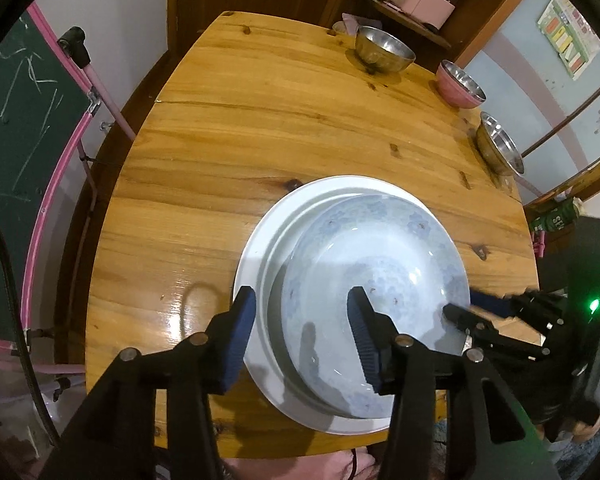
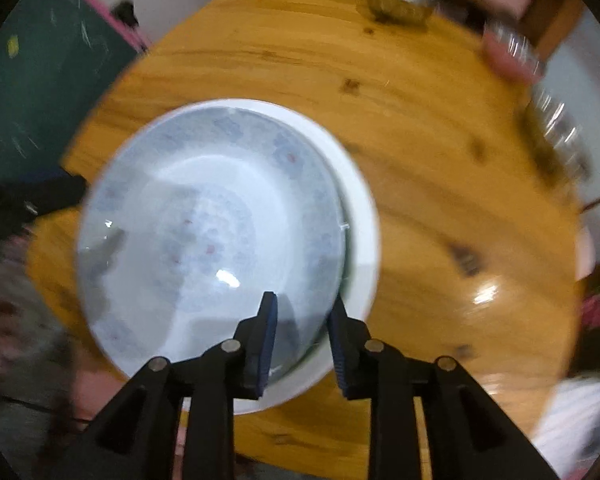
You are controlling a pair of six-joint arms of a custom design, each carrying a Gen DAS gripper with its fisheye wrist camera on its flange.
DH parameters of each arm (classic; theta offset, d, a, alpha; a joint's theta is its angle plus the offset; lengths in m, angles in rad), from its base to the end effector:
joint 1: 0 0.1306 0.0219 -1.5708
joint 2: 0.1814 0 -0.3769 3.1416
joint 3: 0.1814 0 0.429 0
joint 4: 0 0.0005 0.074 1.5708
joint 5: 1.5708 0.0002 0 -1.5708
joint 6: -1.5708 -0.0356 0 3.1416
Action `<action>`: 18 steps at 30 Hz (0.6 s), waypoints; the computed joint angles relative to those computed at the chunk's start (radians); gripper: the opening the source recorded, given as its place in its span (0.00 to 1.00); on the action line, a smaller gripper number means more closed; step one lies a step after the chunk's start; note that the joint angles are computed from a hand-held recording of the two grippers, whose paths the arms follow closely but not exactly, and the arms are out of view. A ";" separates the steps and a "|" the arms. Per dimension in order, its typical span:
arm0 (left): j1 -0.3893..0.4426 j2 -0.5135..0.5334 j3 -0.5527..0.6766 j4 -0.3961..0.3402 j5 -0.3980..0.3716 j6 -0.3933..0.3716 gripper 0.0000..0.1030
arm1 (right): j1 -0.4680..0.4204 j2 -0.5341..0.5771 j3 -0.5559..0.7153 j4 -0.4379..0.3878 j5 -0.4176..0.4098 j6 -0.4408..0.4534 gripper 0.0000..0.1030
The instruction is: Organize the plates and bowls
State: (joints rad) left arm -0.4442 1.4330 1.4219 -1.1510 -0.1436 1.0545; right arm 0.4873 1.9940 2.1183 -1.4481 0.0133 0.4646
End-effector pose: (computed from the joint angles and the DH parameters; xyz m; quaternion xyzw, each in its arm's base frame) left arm 0.4630 -0.2152 0.4021 -0.3073 0.9272 -0.0864 0.1960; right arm 0.6088 0.3215 0.3876 -0.4539 0.8824 -0.0052 0.1232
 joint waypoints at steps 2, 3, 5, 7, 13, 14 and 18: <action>-0.001 0.001 0.005 0.003 0.001 0.003 0.45 | 0.013 -0.032 -0.042 0.060 0.051 0.030 0.27; 0.000 -0.003 0.001 0.006 0.001 0.003 0.45 | 0.014 -0.030 -0.031 0.051 0.042 0.034 0.27; 0.000 -0.006 0.005 0.011 -0.005 0.000 0.45 | 0.007 -0.010 0.018 -0.001 -0.010 0.024 0.27; -0.005 -0.003 0.023 0.003 -0.017 -0.012 0.46 | -0.004 -0.007 0.035 -0.016 -0.046 0.015 0.27; -0.014 0.031 0.146 -0.053 -0.048 -0.095 0.58 | -0.047 0.019 0.135 -0.106 -0.189 -0.019 0.27; -0.016 0.042 0.175 -0.065 -0.058 -0.107 0.64 | -0.054 0.018 0.149 -0.108 -0.201 -0.030 0.27; -0.015 0.111 0.336 -0.113 -0.076 -0.181 0.67 | -0.094 0.019 0.215 -0.107 -0.230 -0.046 0.27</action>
